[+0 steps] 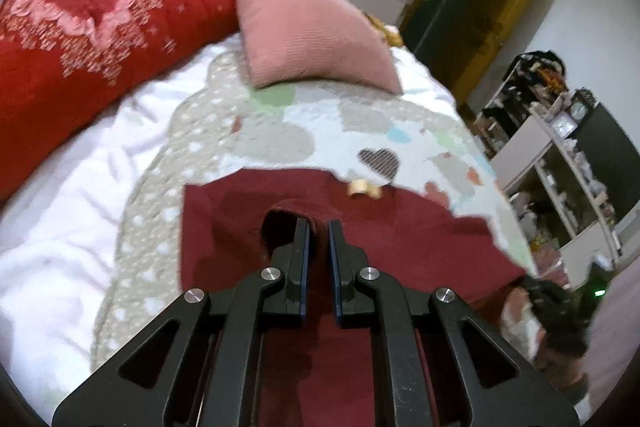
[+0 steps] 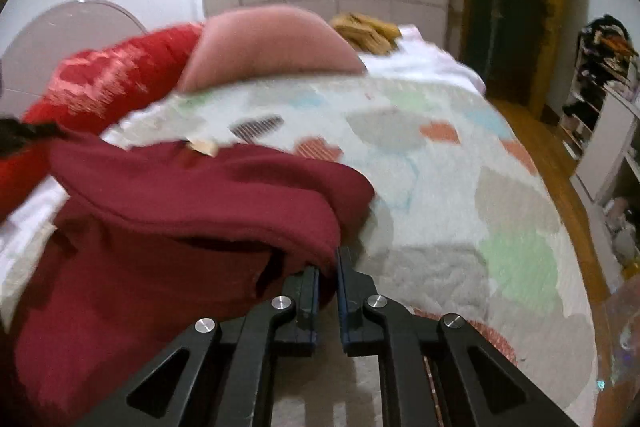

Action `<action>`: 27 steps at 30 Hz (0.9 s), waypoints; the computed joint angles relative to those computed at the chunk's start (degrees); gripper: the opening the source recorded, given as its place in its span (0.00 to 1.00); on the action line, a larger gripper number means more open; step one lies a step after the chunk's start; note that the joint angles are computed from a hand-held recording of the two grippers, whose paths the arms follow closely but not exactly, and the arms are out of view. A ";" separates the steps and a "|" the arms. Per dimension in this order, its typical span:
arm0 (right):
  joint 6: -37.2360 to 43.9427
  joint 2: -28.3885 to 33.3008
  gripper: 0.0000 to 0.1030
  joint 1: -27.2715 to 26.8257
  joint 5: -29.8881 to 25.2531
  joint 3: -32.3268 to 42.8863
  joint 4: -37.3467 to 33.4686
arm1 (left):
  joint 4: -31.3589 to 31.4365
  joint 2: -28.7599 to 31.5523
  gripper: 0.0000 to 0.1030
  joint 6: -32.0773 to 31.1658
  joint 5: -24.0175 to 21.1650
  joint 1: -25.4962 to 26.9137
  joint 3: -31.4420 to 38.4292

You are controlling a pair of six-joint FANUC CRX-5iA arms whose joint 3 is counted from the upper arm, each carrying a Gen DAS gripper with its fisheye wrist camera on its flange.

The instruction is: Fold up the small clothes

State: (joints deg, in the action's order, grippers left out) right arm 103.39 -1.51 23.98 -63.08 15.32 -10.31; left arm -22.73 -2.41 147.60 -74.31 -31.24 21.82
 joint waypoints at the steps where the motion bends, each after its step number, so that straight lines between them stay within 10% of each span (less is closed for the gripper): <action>1: 0.79 -0.42 0.06 0.09 -0.26 -0.16 -0.09 | -0.08 -0.14 0.07 0.70 -0.44 0.02 -1.06; 7: 1.19 1.93 0.09 1.32 -7.82 -0.82 3.62 | 5.98 0.36 0.07 2.60 2.07 3.24 -9.12; 14: -2.02 3.79 0.47 -8.71 -11.72 8.57 -12.34 | 6.18 -0.15 0.07 3.36 3.75 3.44 -10.39; 25: -11.19 17.84 0.48 -5.53 -15.15 21.77 -10.42 | 5.74 0.61 0.07 2.66 2.69 3.32 -9.62; 27: -10.45 18.81 0.21 -5.04 -13.85 22.03 -10.08 | 5.57 0.66 0.07 2.13 2.64 3.31 -9.38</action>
